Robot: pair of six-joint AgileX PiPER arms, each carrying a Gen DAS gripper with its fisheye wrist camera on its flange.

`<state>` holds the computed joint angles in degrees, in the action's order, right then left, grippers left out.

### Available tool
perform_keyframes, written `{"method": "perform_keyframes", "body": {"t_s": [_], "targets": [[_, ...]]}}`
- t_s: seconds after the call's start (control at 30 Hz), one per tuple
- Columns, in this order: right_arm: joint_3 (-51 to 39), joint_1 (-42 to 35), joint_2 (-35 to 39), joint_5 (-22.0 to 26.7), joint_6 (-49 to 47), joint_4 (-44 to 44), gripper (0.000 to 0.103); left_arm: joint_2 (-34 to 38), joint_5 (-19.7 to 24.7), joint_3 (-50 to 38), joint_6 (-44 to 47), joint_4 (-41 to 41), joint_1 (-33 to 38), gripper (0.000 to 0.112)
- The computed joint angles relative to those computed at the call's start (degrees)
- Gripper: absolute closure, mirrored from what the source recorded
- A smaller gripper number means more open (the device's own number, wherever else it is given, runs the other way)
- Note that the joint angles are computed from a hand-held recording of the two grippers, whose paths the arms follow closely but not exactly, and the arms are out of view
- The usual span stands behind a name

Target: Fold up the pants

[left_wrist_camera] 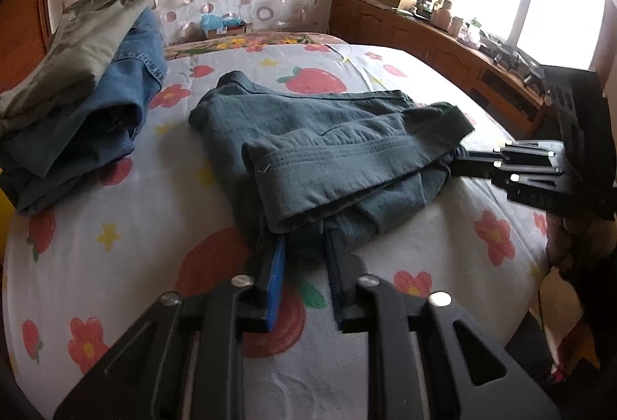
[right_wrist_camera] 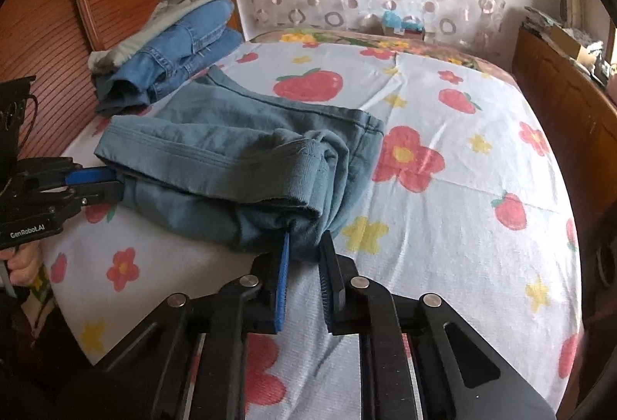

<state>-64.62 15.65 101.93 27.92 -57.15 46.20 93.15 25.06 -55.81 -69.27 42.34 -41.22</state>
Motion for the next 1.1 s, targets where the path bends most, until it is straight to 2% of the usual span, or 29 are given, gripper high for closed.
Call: {"method": "perform_keyframes", "body": {"t_s": [0.13, 0.23, 0.37, 0.5, 0.57, 0.67, 0.8, 0.9, 1.1], "targets": [[3.9, -1.6, -3.2, -0.3, -9.5, 9.0, 0.096, -3.2, 1.1, 2.6, -6.6, 5.3, -2.8, 0.112], [6.3, -2.4, -5.8, 0.3, -11.9, 11.4, 0.096, -8.2, 0.3, 5.9, -9.6, 7.2, -4.1, 0.112], [11.0, -1.9, -10.0, -0.4, -13.7, 11.2, 0.096, -13.0, 1.2, 9.7, -13.2, 8.6, -6.9, 0.112], [12.3, -1.1, -10.8, -2.4, -12.5, 9.5, 0.096, -12.7, 2.6, 9.9, -18.6, 14.0, -6.5, 0.112], [11.1, -1.3, -9.2, -2.5, -10.6, 8.3, 0.096, -12.4, -0.4, 9.9, -15.7, 11.9, -3.7, 0.109], [9.8, -1.0, -8.0, -2.5, -8.7, 7.0, 0.096, -10.1, -5.1, 8.3, -5.2, 3.4, 0.5, 0.104], [9.7, 0.2, -7.5, -3.9, -7.4, 5.1, 0.096, -5.2, -3.2, 5.0, -1.7, 1.8, 0.1, 0.101], [9.7, 0.5, -6.9, -4.4, -7.2, 4.6, 0.096, -1.8, 0.5, 1.9, -0.8, 1.3, -0.3, 0.1], [10.6, 0.6, -6.3, -5.5, -10.5, 7.4, 0.096, 0.0, 0.3, 0.9, -0.4, 2.3, -0.1, 0.097]]}}
